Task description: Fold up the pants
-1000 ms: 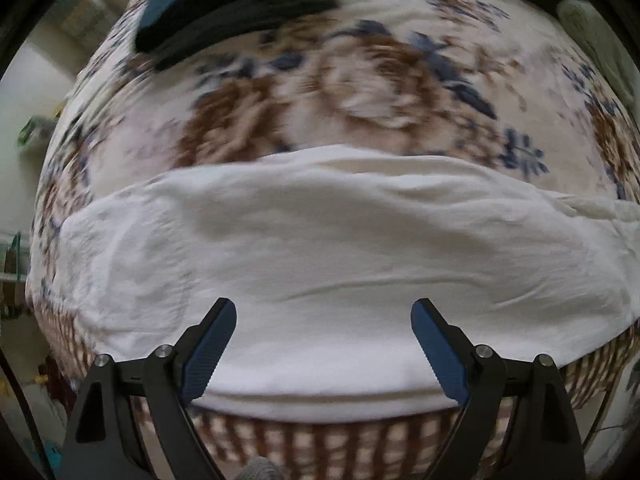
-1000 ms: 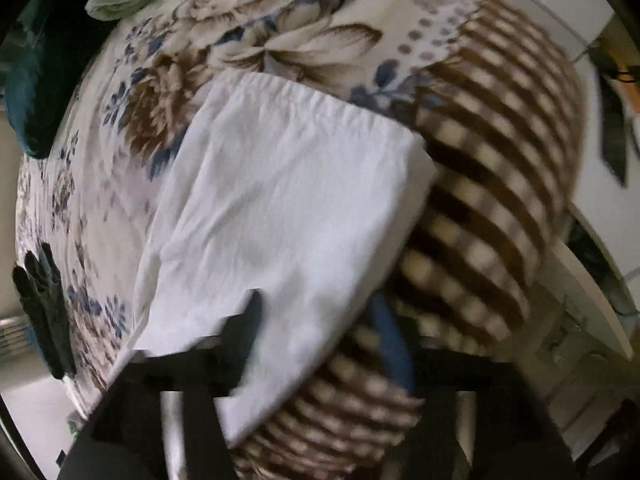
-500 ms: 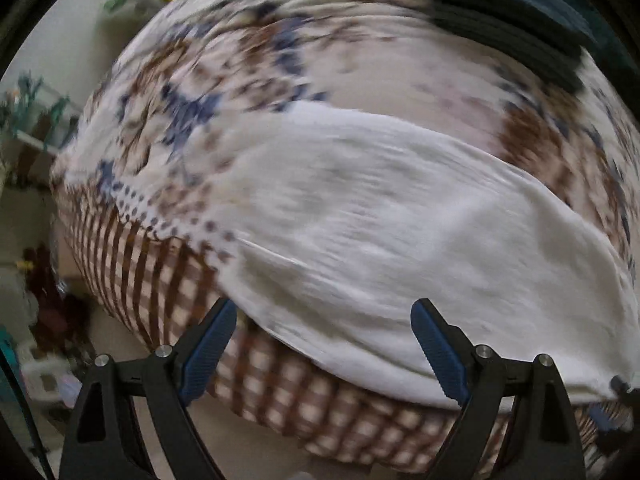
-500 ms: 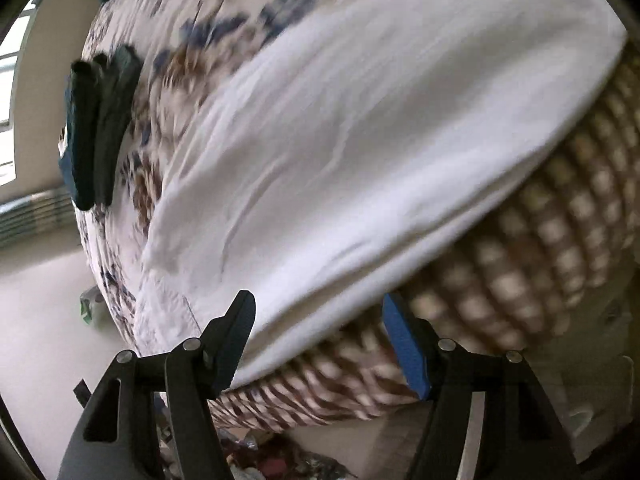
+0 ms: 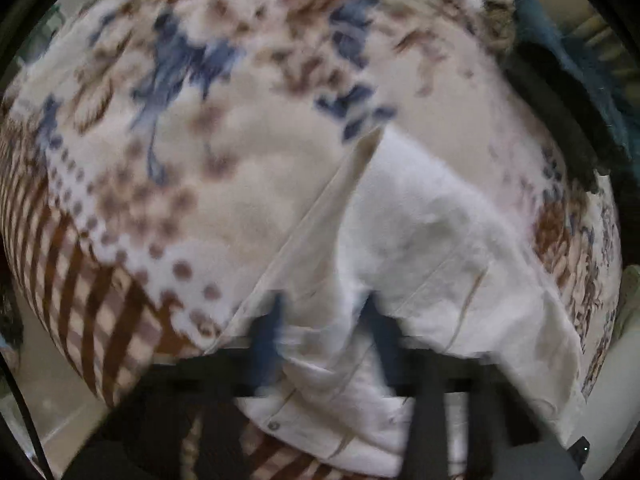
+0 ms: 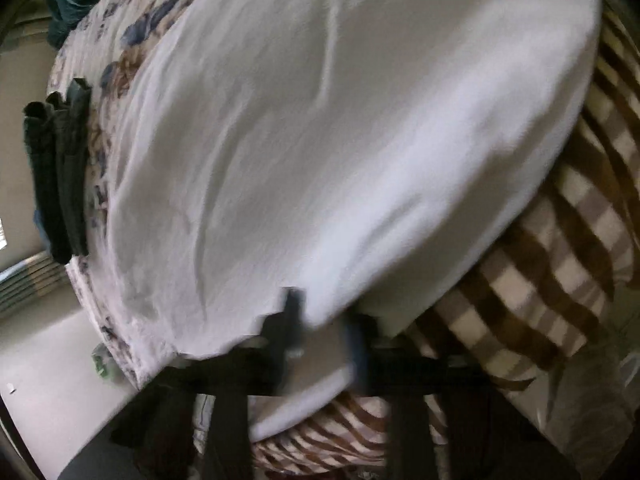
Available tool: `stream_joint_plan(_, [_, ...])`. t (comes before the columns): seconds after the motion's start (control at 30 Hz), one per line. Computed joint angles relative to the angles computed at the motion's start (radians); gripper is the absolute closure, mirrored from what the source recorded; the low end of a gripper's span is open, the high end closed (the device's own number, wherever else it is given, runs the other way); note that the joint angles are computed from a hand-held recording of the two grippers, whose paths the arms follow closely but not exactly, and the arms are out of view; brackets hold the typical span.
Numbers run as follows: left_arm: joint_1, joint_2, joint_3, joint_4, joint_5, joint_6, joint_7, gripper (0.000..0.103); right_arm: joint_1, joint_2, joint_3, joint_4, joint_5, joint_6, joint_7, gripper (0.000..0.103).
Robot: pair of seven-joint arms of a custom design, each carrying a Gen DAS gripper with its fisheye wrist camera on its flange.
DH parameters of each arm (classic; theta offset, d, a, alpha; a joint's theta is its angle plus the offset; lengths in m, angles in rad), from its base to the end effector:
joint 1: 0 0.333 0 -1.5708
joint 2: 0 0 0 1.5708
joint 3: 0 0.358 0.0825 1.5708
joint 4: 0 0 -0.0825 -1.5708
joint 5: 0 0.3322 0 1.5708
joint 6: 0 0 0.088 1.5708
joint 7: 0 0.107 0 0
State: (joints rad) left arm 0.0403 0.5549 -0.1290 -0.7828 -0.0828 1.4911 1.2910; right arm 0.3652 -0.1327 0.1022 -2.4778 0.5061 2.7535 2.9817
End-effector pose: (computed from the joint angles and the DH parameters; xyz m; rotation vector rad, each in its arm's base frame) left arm 0.6642 -0.0333 0.6613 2.3958 -1.9539 0.3333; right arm 0.4095 0.1859 0.4585 -0.2721 2.7389 0.4587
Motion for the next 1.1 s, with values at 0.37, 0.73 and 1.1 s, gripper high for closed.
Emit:
stream_joint_plan(0.37, [0.034,-0.091,0.015,-0.062,0.002,0.018,0.06,0.093,-0.008,-0.087,0.02,0.063,-0.173,-0.166,0.076,0.092])
stream_joint_plan(0.73, [-0.042,-0.047,0.039,0.014,0.159,-0.065,0.139,0.052,0.055,-0.079,-0.042,-0.024,0.216,-0.118,-0.344,0.044])
stream_joint_plan(1.1, [-0.316,-0.104,-0.016,0.049,0.315,-0.045,0.168,0.01,-0.303,-0.594,-0.021,-0.176,-0.296,-0.515,-0.004,0.034])
